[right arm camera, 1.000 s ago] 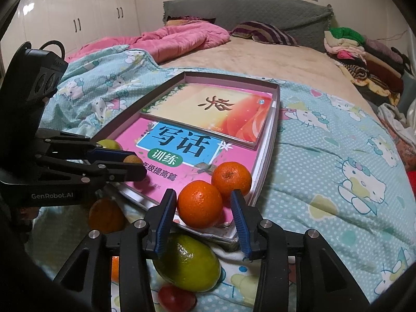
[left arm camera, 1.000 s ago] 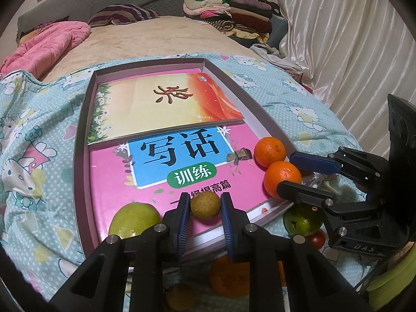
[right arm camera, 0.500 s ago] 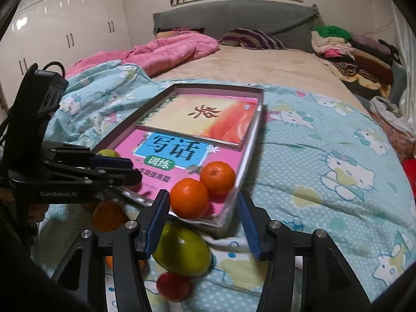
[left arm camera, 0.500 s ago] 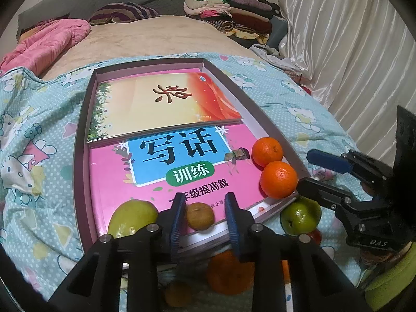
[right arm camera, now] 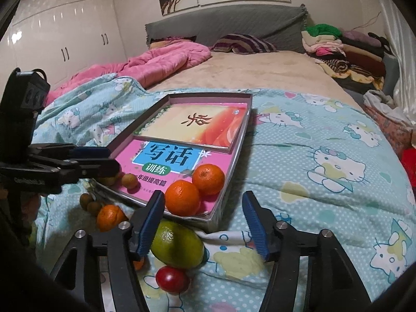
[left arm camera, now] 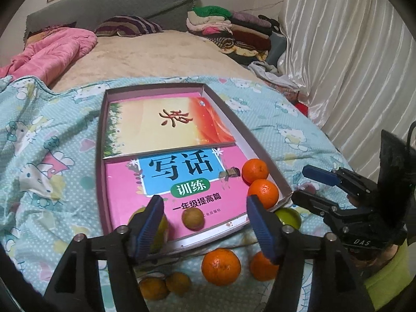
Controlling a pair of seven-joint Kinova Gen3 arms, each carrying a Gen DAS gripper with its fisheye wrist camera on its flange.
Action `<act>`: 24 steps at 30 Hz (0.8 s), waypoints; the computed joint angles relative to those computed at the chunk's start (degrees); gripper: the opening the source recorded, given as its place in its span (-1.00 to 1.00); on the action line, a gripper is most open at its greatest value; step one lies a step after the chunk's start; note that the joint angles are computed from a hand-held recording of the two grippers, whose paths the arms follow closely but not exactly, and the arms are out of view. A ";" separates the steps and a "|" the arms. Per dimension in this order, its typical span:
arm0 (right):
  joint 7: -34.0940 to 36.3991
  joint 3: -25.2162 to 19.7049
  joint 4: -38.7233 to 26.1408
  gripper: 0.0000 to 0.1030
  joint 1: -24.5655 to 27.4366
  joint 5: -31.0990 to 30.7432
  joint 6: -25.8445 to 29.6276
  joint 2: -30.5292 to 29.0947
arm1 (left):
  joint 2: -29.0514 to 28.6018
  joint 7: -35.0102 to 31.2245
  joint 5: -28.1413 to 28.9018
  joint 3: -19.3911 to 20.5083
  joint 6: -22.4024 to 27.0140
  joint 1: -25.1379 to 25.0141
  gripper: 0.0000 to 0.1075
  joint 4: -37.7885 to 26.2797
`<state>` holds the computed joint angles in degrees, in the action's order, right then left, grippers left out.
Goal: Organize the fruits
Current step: 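Open the left tool over the workbook while the right tool releases its tangerine, then withdraw both open tools from the tray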
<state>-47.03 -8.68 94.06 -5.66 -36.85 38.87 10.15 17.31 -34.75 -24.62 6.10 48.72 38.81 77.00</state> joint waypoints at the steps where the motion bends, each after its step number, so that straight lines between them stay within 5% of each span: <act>1: 0.18 -0.05 0.22 0.29 0.01 -0.08 -0.20 -0.19 | -0.41 0.74 -0.64 -0.27 0.06 0.45 0.29 0.24; 24: 4.80 1.80 4.22 0.33 0.59 -6.23 -2.09 -4.12 | -6.75 11.55 -9.93 2.77 2.82 0.91 0.52 4.47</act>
